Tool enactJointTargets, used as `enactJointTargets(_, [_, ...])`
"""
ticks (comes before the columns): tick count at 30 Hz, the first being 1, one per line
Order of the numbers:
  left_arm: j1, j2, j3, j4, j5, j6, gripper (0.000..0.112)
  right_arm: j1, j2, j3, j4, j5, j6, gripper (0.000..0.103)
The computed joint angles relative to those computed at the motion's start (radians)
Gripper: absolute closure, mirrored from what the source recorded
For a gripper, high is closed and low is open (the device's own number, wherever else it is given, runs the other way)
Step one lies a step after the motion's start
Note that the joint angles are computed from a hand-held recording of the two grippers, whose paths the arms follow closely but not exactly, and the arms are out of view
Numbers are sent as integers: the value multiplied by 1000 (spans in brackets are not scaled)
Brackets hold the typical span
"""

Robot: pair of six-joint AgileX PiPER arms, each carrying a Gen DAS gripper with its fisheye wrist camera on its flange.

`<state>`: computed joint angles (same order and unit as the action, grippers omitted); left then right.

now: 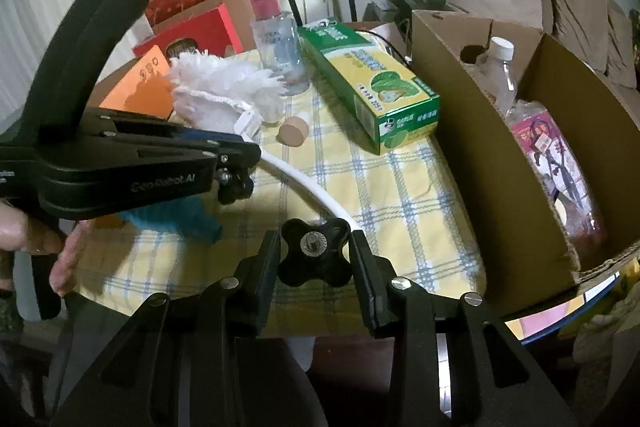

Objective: Organize objects
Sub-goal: 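Close both grippers on the black star knobs and lift them, then carry both black knobs over the orange box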

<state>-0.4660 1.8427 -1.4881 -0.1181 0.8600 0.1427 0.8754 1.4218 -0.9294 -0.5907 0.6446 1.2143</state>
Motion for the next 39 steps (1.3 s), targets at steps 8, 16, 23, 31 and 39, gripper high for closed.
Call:
enactJointTargets(8, [1,-61,-17,-16,19,-15,99,13,-35,-34,0,42,-34,68])
enactJointTargets(16, [65,-152,-32,-65,49,15,99,31,-10,-134,-13,88,-83,68])
enactJointTargets(23, [146,-249,7,-117,60,50,99,29,44,-248,6,109,-160,68])
enactJointTargets(31, [268,-338,64,-177,46,86,99,39,132,-408,29,142,-235,68])
enactJointTargets(39, [399,-403,115,-245,39,137,99,25,217,-583,115,166,-342,68])
